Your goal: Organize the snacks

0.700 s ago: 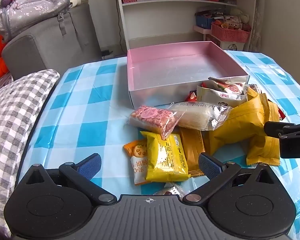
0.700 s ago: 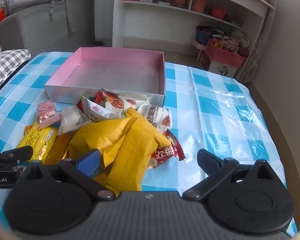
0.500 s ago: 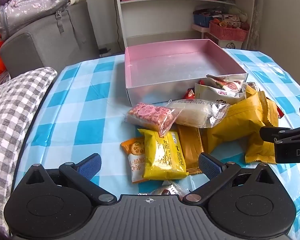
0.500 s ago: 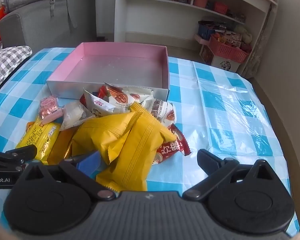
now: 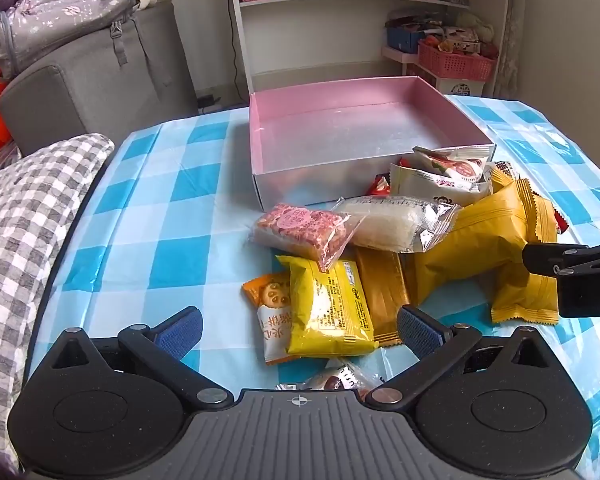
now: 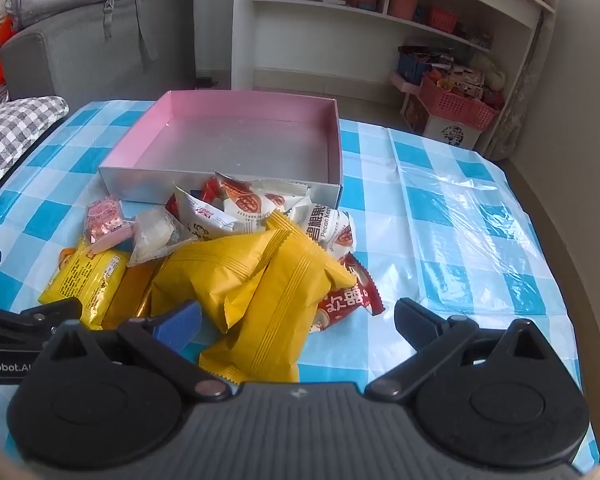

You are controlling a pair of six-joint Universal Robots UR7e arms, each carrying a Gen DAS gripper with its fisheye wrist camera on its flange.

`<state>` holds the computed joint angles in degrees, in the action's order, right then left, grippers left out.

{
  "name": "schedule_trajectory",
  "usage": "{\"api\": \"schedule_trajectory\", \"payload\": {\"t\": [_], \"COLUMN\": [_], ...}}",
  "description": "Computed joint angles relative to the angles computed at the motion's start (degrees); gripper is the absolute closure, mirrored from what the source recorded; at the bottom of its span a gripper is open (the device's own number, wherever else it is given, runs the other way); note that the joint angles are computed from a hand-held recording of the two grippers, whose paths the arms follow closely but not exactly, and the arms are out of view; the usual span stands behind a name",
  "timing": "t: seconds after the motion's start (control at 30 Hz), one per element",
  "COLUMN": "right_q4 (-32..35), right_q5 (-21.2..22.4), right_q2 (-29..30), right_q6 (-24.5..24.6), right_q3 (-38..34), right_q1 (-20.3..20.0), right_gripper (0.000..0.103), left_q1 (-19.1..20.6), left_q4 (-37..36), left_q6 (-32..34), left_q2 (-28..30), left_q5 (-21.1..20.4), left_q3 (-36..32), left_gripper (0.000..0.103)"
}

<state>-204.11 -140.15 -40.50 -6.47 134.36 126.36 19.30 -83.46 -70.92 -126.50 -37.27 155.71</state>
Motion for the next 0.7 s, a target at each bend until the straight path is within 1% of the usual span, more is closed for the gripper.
{"api": "schedule_trajectory", "payload": {"t": [0.7], "right_q4": [0.16], "right_q5": [0.56], "right_q2": [-0.14], "right_q6": [0.06], "right_q3": [-0.02], "right_q1": [-0.08], "right_gripper": [0.0], "left_q1": [0.03], "left_q4": [0.04], "left_q6": [-0.04], "left_q2": [0.1], "left_q5": [-0.12], "left_q3": [-0.03], "left_gripper": [0.0]}}
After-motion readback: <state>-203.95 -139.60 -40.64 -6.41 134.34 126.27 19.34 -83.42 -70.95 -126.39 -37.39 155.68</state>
